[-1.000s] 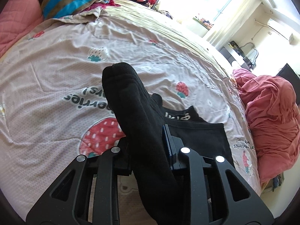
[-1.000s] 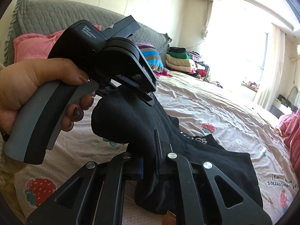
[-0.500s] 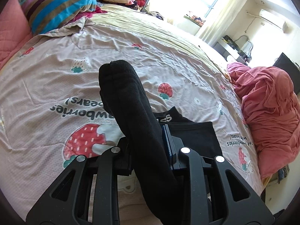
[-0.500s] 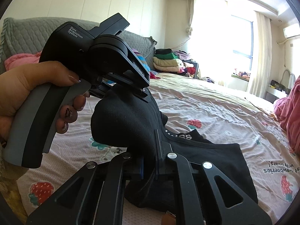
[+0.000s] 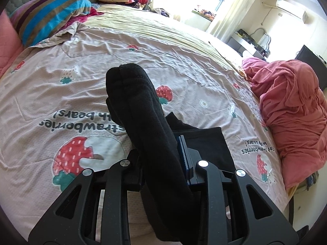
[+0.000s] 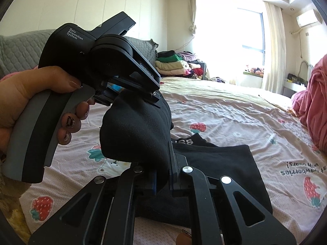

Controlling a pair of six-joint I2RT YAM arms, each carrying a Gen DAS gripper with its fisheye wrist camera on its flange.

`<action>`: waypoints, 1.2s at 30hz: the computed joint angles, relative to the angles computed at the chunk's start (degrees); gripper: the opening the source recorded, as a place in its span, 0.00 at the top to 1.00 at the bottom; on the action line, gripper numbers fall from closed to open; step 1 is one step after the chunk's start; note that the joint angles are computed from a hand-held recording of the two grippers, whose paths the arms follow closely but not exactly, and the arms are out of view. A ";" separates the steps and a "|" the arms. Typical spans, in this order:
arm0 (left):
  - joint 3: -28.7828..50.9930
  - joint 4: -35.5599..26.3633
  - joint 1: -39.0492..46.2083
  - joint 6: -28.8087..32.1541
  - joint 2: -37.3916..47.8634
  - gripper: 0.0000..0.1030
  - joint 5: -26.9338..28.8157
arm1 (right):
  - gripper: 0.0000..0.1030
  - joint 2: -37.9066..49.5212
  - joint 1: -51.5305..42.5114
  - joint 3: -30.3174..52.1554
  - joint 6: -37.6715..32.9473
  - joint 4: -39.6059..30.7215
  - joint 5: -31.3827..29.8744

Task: Fold small clothes
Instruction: 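Lift the gripped sweatshirt side with both grippers and fold it over the bundle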

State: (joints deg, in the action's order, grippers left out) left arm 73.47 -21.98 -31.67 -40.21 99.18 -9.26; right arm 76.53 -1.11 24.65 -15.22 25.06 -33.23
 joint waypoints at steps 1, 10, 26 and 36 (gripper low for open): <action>0.87 -0.42 -0.27 0.15 0.69 0.80 -0.11 | 0.94 0.20 -0.56 -0.03 0.02 0.00 -0.29; 8.61 -4.00 -2.47 0.74 7.21 0.78 -0.75 | 0.94 4.01 -5.52 1.69 -0.72 -1.03 -3.49; 21.27 -9.66 -4.42 1.40 18.72 0.71 -0.64 | 0.93 11.34 -10.83 7.11 -0.74 -7.55 -6.50; 32.78 -16.20 -5.33 3.23 27.16 0.68 -0.31 | 0.93 16.38 -13.96 11.57 -0.08 -13.31 -9.14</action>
State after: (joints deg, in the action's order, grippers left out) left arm 106.25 -38.18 -37.00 -36.98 126.34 -9.56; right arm 92.91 -15.07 36.22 -15.30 11.76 -42.37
